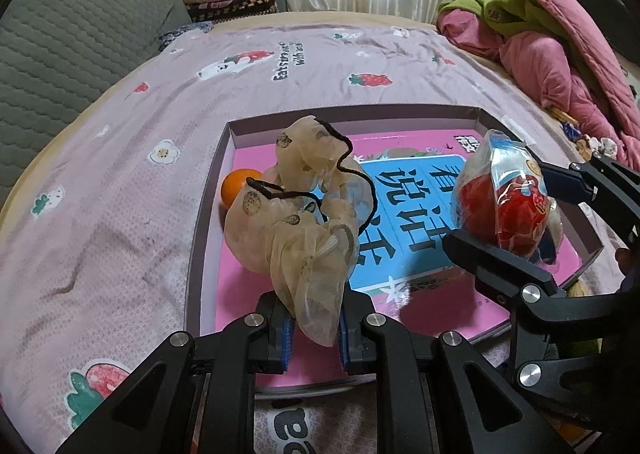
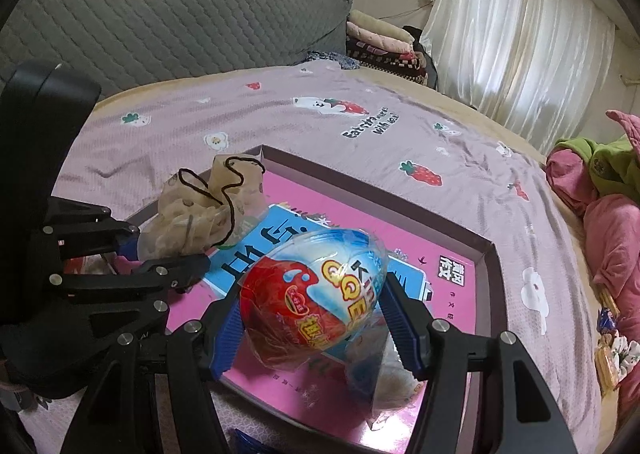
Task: Organize objects
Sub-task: 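Lower mesh bag into tray and open left gripper while right gripper releases red egg there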
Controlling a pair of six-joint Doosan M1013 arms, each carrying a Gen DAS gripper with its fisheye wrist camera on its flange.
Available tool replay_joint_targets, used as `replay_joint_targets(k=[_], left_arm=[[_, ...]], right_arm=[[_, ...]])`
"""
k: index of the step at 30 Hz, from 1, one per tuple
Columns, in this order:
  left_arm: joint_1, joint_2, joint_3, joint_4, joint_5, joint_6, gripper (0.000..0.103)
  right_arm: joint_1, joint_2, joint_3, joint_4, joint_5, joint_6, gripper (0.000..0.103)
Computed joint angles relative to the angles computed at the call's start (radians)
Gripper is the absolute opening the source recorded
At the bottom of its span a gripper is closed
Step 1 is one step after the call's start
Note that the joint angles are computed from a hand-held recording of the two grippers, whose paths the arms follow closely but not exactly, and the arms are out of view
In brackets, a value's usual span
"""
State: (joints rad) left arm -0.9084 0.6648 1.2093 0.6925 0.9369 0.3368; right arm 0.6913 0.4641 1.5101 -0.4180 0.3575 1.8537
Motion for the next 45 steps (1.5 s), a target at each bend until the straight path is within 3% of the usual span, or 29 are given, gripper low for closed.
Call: replay_joint_targets(k=[21,45], left_arm=[[0.005,0.000,0.008,0.006,0.014,-0.023,0.019],[0.005,0.002,0.005,-0.002,0.009,-0.019,0.021]], right_arm=[[0.015,0.024,-0.027,-0.003,0.088,-0.069,0.064],[-0.005,0.024,-0.040,0.185,0.134,-0.188,0.065]])
